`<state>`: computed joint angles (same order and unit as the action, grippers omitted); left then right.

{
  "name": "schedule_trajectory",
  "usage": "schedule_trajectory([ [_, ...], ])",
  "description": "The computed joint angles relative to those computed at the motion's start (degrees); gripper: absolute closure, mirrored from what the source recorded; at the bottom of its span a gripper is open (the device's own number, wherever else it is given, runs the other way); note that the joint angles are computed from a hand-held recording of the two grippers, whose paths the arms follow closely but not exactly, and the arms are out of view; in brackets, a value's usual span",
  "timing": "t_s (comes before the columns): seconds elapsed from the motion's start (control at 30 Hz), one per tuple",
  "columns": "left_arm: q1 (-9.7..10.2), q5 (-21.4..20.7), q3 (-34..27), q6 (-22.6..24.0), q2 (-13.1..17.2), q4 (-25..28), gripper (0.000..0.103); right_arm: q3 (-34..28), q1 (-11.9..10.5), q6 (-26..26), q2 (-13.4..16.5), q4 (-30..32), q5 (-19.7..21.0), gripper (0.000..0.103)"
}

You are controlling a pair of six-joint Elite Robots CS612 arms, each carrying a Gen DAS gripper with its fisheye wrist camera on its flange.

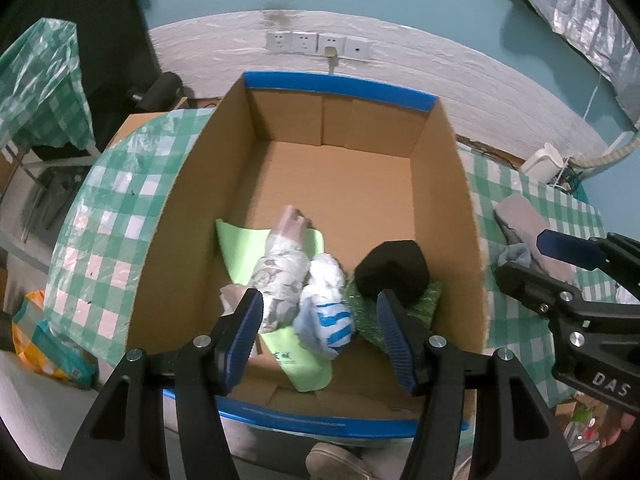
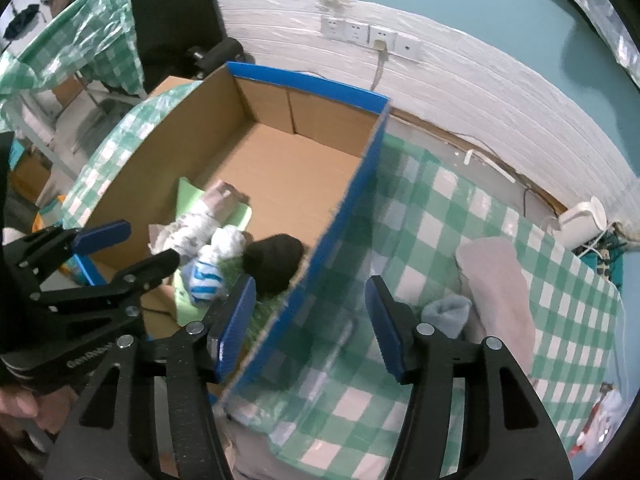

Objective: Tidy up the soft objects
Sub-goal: 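Move both tools back to the grey towel mitt and light blue sock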

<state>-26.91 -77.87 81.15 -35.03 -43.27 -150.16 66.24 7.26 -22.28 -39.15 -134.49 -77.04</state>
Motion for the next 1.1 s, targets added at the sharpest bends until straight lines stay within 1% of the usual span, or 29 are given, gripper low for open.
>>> schedule_trajectory([
  [0.13, -0.53, 0.3, -0.1, 1.2, -0.1, -0.9, 0.039, 0.6, -0.8, 0.8, -0.2, -0.3, -0.2, 0.045],
  [0.4, -1.45, 0.3, -0.7, 3.2, 0.1, -1.4, 0.039, 2.0, -2.0, 1.6, -1.1, -1.6, 0.3, 0.045],
  [0.57, -2.13, 0.7, -1.5, 4.7, 0.5, -0.8, 0.039, 3.1, -2.7, 1.9, -1.7, -2.8, 0.5, 0.044],
  [0.67, -2.46, 0.5, -2.0, 5.4, 0.8, -0.5, 0.039, 3.8, -3.1, 1.9, -2.0, -3.6, 0.2, 0.04],
  [1.1, -3.92, 0.7, -4.8, 7.5, 2.2, 1.7, 0.038, 5.9, -5.4, 3.1, -2.6, -5.0, -1.2, 0.039],
])
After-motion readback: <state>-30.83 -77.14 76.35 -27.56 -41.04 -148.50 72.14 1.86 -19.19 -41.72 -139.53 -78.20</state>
